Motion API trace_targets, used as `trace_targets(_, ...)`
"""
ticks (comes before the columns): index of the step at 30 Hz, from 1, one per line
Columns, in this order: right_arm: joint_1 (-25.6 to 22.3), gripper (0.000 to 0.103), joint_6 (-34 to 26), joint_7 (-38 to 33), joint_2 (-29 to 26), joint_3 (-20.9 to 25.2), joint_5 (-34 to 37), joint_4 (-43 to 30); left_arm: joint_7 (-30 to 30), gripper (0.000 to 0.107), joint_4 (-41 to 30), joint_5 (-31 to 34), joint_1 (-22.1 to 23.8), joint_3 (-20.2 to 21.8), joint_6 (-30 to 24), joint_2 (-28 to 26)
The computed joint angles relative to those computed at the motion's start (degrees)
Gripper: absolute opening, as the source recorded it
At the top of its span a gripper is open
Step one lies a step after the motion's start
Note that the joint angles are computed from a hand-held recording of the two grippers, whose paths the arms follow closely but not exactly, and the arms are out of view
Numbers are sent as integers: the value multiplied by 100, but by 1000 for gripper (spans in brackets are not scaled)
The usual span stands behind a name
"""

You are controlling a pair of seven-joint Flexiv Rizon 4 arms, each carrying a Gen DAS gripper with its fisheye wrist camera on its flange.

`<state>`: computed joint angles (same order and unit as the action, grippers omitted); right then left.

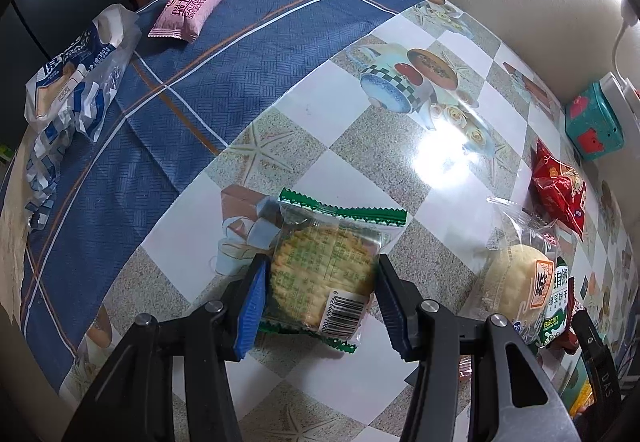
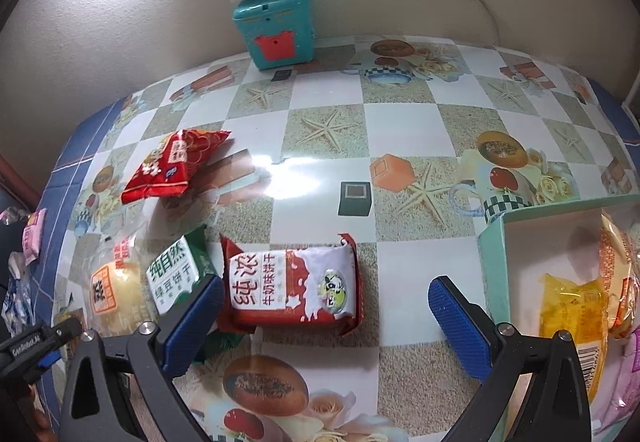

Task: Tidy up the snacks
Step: 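Hold the cracker pack with the left tool while the right tool lowers toward the red pack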

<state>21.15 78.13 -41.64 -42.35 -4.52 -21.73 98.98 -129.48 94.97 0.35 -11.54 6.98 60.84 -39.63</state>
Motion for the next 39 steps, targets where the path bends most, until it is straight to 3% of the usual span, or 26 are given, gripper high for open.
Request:
trace_targets(6,-111,103,-60,-165,-34,234,115,-118,33,54,53,-17,31,-25,60,14)
trace_targets(10,88,102,-151,-67,-21,-9,6,-113,67,54,91,-39,48,-42,110,23)
trace_targets(19,50,102,-315,160,-58,-184,-102,-305,163,54,125,-106,66,-55,164,22)
trace_targets(27,-22,102,-1415,27,-380,-141,-432,-956,250,54,126,-120,70,-68,161,25)
trace_targets(39,-16,99,-1540,-351,-66,-104,-891,-520,318,54,155,-176,82,-82,208,20)
